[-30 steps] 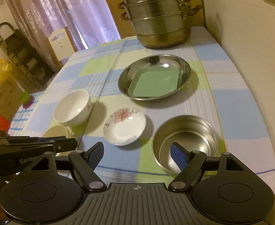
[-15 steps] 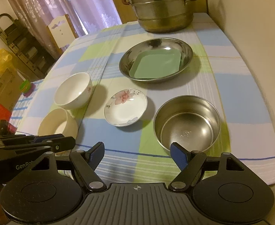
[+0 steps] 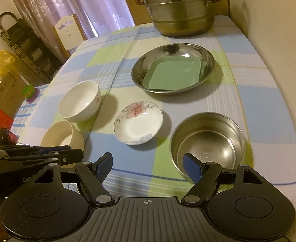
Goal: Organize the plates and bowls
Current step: 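Move the right gripper to the white floral saucer and grasp its rim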
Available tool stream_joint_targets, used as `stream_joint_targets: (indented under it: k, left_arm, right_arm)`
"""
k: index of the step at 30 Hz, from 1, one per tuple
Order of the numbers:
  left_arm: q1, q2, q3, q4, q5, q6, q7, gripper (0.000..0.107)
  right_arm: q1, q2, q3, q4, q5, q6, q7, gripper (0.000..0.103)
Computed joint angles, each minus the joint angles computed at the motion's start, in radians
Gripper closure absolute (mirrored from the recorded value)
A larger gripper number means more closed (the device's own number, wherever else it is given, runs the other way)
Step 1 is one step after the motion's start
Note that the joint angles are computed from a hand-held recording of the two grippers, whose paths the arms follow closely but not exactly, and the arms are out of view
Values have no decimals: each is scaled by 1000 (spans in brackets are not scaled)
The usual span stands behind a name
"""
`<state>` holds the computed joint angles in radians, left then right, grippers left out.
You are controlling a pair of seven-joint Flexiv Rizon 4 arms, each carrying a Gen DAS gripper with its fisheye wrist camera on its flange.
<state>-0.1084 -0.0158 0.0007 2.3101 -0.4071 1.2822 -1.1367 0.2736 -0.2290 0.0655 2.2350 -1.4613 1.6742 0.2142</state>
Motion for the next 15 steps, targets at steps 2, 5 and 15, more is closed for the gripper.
stream_joint_targets:
  k: [2,5,15]
  left_arm:
    - [5,-12,1,-10,1,-3,-3,90]
    - [12,-29,-2,-24,-11,-4,5,90]
    - [31,-107,-37,-66,-119,7,85,90]
  right_arm:
    - [3,-11,-2,-11,1,4,-5,27]
    - [10,-24,-8,-27,3,5,-11,31]
    - [-22,-92,1,-112,-72,-8,31,47]
